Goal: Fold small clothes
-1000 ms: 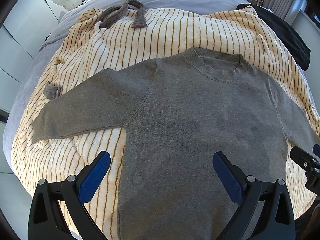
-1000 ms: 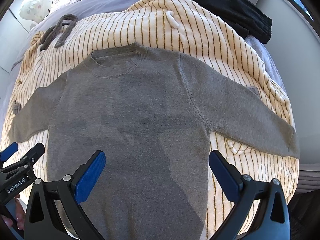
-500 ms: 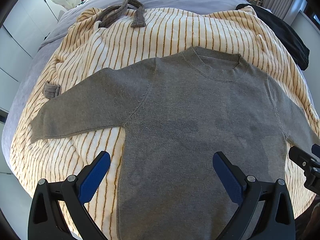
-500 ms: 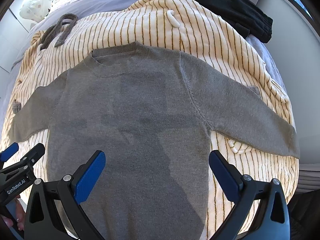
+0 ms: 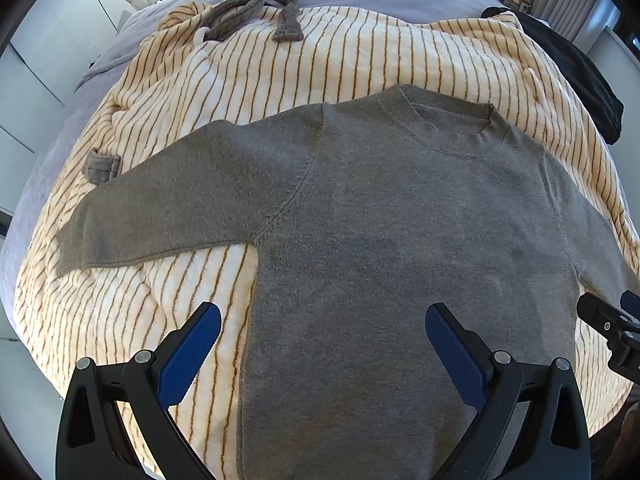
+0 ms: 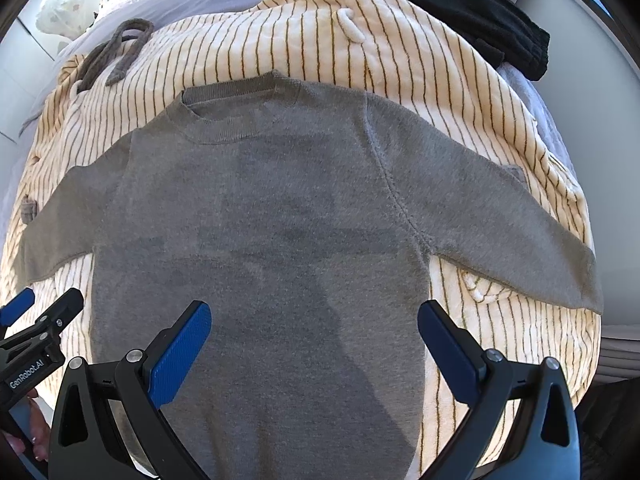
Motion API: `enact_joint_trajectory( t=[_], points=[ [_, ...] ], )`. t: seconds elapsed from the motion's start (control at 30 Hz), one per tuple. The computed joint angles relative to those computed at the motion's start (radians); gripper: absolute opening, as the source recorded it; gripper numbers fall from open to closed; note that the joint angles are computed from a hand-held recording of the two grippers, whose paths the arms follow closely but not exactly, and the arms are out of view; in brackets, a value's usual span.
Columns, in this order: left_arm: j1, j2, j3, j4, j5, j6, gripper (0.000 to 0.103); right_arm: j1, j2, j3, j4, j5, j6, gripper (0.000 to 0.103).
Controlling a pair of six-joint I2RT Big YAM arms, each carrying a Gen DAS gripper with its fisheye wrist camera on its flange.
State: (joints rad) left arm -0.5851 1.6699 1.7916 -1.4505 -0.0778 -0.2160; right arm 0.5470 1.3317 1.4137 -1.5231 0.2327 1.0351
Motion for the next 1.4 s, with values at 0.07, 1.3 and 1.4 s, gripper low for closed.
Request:
enact_joint_trajectory(
  t=[0.07, 1.3, 1.4],
  points=[
    [0.01, -0.002, -0.014, 0.012, 0.008, 0.003, 0.102, 0.003, 0.005, -0.002, 0.005, -0.001, 0.002, 0.103],
    [0.645, 0.014, -0.359, 0.726, 0.389, -0.156, 0.005, 0.21, 0.323, 0.115, 0.396, -0.093, -0.096, 0.103],
    [0.614, -0.003, -0.34, 0.763, 0.406, -0.08, 0.005, 0.209, 0.295, 0.073, 0.467, -0.118, -0.086, 0.103]
  ],
)
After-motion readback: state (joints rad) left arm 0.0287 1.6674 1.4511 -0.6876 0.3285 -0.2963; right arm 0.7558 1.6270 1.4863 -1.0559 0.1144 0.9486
